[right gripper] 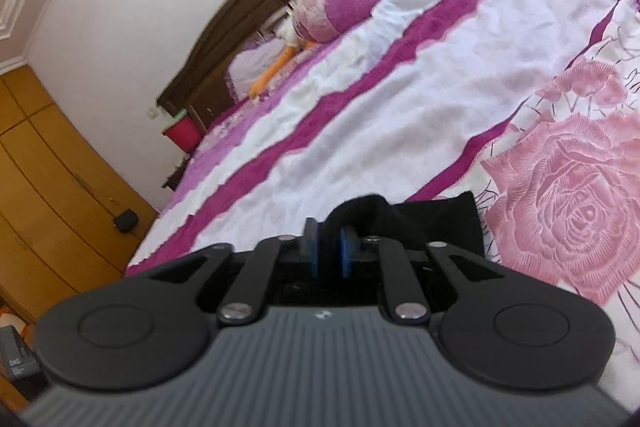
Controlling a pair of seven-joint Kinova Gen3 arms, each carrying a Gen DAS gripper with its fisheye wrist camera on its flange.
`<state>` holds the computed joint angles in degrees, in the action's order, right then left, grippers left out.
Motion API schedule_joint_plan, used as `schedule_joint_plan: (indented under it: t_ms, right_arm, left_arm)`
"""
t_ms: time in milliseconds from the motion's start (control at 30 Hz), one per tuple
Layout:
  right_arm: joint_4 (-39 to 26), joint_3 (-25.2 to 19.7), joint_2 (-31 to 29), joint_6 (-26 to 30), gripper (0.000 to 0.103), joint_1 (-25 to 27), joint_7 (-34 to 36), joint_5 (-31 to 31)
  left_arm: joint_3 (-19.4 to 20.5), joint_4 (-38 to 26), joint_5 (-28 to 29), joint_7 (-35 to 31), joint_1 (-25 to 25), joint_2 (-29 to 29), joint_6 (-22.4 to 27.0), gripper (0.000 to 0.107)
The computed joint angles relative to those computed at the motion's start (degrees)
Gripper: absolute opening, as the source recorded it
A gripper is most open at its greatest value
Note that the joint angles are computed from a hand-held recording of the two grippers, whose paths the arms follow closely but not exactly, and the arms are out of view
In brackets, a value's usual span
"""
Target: Fold small clothes
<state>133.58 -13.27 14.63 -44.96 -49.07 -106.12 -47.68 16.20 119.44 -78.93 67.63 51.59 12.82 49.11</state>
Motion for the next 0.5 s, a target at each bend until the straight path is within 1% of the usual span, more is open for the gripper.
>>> schedule_joint_plan:
  t_ms: [33, 67, 100, 133, 200, 267, 400, 500]
  right_arm:
    - [-0.69, 0.38, 0.33, 1.04, 0.033, 0.14, 1.06, -0.70]
    - [-0.95, 0.60, 0.62, 1.46, 0.035, 0.06, 1.82, -1.34]
    - [-1.28, 0.83, 0.72, 2.15, 0.039, -0.04, 2.66, -2.32]
    - [-1.17, 0.81, 0.72, 2.34, 0.039, -0.04, 2.63, -2.56]
    - [-0.43, 0.57, 0.29, 2.23, 0.039, 0.14, 1.85, -1.64]
    - [0.63, 0.33, -0.22, 0.66, 0.040, -0.67, 2.23, -1.99]
    - [2.34, -0.57, -2.04, -2.26, 0.040, -2.86, 5.82, -6.26]
    - [2.49, -1.43, -3.20, -3.03, 0.040, -4.01, 10.93, -10.04]
  left_arm:
    - [-0.10, 0.61, -0.43, 1.03, -0.64, -0.44, -1.60, 0.034]
    - [-0.39, 1.61, -1.67, 3.00, -1.07, -1.11, -3.48, 0.036]
    - [-0.11, 2.41, -2.70, 4.61, -1.59, -1.63, -4.42, 0.041]
    - [-0.05, 2.70, -2.88, 5.30, -1.38, -1.94, -4.43, 0.046]
    - [1.07, 2.40, -1.60, 4.22, -0.82, -2.30, -2.33, 0.050]
    - [1.94, 2.27, -1.40, 3.25, 0.18, -2.84, -0.01, 0.051]
    - [3.46, 2.13, -1.68, 2.53, 1.99, -3.28, 4.09, 0.051]
    - [3.98, 0.41, 1.00, -1.93, 2.85, -2.09, 7.05, 0.051]
